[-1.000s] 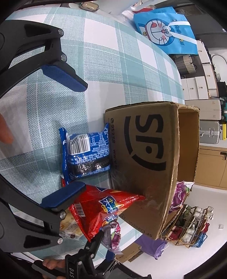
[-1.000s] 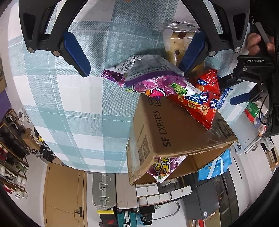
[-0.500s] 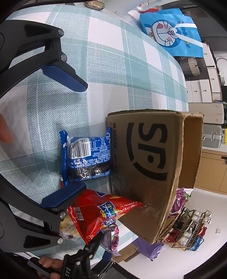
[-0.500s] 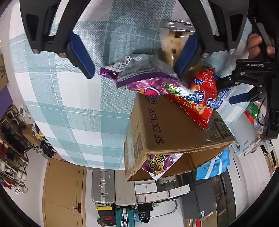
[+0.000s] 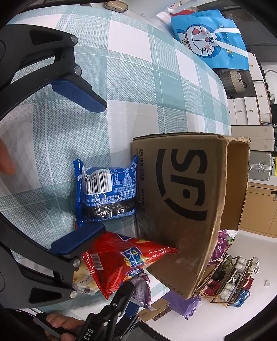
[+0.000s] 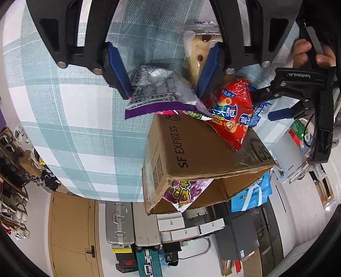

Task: Organize snacks
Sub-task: 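Grasp the white-and-purple snack bag with the right gripper while the left grasps the blue Oreo pack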

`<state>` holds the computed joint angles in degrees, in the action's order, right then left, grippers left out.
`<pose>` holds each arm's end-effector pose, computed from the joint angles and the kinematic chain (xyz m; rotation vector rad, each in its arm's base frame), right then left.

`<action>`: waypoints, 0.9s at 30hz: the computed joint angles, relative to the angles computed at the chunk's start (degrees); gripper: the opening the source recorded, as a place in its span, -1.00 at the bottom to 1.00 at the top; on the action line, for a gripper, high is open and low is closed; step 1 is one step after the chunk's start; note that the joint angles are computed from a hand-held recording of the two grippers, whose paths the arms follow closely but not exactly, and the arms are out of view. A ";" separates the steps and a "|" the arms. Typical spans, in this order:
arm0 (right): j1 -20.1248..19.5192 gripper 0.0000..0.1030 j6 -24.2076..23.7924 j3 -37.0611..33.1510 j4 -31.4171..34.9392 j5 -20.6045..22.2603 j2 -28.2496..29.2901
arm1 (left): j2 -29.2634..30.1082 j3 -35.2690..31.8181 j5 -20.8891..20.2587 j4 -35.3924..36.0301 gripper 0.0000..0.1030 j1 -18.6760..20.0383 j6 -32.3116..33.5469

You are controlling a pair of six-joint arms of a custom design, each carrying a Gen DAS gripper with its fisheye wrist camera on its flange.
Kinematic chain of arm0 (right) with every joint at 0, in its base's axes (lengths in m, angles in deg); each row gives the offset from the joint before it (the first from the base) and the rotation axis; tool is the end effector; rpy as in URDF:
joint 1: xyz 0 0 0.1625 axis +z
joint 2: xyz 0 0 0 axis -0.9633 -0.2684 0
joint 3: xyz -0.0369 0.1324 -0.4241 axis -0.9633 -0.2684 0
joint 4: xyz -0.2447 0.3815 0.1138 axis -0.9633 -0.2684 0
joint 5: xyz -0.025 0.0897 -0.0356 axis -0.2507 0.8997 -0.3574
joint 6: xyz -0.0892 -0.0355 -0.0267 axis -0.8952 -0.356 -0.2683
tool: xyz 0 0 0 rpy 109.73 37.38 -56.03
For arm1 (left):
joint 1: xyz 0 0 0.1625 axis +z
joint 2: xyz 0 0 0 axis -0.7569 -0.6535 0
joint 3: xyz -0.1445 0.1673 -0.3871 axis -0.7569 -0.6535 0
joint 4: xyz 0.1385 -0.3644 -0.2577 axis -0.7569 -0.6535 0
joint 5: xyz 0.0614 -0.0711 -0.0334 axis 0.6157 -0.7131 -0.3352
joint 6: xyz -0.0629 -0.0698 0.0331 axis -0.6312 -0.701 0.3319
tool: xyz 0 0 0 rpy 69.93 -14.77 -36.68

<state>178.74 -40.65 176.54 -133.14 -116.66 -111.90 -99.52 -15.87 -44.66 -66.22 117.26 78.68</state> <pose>0.2486 -0.7119 0.1302 0.1169 -2.2565 1.0021 -0.1592 -0.8638 0.1757 0.9638 2.4839 -0.4815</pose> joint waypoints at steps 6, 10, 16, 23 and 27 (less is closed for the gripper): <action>0.44 -0.11 -2.65 -0.40 -2.45 -1.13 0.69 | 0.00 0.04 -0.09 0.06 0.99 -0.02 -0.14; 0.78 -0.14 -3.68 -0.28 -4.45 -1.02 0.67 | -0.46 0.82 -1.12 -0.85 0.99 -0.01 0.86; 0.90 -0.13 -2.87 0.59 -5.34 0.40 -0.30 | -1.01 2.33 -0.45 -2.15 0.99 -0.54 2.57; 1.26 -0.13 -3.05 0.79 -5.83 0.43 -0.25 | -1.06 1.66 -2.47 0.63 0.57 -0.26 2.40; 1.30 -0.13 -3.13 0.81 -5.80 0.43 -0.25 | -1.94 2.60 -5.22 0.82 0.00 -0.12 3.17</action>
